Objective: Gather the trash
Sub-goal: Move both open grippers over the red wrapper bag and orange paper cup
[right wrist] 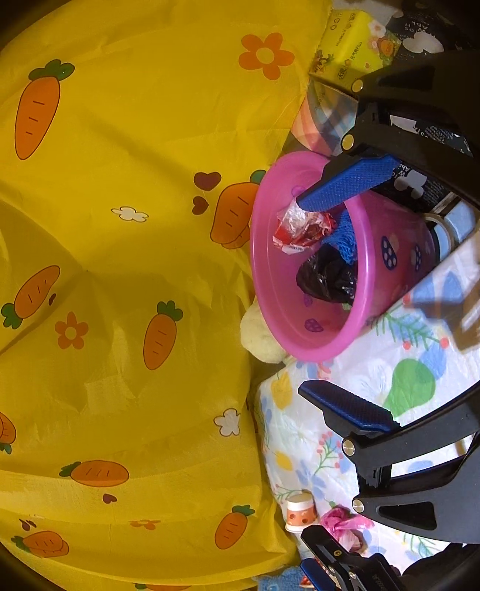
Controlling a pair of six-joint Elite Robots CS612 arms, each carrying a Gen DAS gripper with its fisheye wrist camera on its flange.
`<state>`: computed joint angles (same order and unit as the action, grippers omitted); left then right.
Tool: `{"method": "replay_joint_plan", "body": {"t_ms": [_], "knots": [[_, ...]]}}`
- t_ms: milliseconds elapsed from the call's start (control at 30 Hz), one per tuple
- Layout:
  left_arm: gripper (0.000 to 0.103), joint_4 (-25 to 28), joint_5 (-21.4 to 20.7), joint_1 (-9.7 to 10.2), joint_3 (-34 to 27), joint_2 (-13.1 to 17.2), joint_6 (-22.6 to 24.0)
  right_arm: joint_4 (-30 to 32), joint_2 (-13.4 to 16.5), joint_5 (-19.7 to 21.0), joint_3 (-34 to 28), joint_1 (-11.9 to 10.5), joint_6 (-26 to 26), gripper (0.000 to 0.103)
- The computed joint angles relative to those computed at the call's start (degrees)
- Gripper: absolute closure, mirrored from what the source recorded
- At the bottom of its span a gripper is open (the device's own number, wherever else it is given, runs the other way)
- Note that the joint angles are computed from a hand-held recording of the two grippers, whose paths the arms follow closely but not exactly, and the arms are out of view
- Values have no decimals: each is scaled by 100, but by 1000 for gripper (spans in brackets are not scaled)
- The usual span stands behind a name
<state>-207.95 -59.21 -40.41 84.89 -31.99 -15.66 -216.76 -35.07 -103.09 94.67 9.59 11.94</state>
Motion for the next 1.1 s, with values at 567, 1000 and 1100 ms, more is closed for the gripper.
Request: {"method": "replay_joint_plan", "body": {"t_ms": [567, 1000, 1100], "knots": [[6, 438, 1795, 283, 1176, -448, -1474, 424, 152, 1129, -425, 520, -480, 14], [6, 1229, 2572, 504, 1906, -844, -2895, 1268, 492, 2031, -1298, 993, -1158, 14], [6, 1307, 2509, 571, 1972, -879, -3117, 1509, 593, 2173, -1565, 1073, -1288, 14]]}}
